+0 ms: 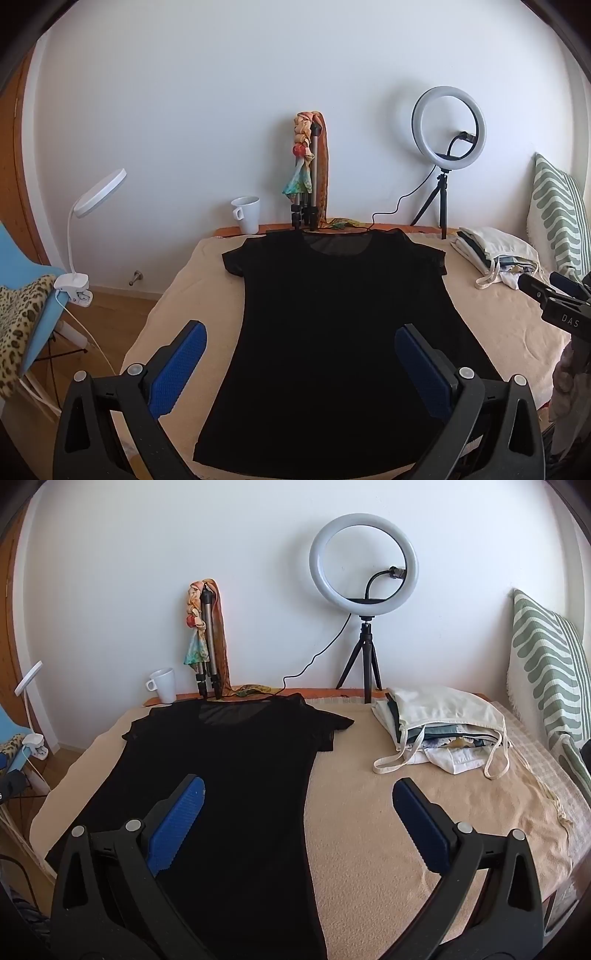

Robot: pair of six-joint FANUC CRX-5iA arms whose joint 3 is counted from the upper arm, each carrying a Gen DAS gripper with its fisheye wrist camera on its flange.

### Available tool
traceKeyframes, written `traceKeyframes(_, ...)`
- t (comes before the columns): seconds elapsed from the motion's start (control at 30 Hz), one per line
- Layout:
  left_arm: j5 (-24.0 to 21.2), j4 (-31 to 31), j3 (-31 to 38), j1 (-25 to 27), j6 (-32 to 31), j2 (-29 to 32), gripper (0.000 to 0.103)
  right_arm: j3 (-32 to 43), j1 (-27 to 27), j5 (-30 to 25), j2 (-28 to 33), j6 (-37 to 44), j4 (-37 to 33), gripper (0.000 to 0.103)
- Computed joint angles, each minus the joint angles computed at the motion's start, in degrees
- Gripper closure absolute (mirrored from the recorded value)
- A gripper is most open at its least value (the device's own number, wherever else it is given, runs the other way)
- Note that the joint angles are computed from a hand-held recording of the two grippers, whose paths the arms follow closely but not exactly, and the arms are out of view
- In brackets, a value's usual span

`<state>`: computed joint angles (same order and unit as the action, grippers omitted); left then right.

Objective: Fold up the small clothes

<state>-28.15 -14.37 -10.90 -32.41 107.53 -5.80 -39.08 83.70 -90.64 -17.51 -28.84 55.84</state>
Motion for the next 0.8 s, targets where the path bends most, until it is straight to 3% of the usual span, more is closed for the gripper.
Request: traceKeyframes(0.8,-0.3,-0.6,0.3,-0.1,0.5,-0.3,0.0,-0.6,0.1,0.1,-0.1,-1.0,-0.3,0.0)
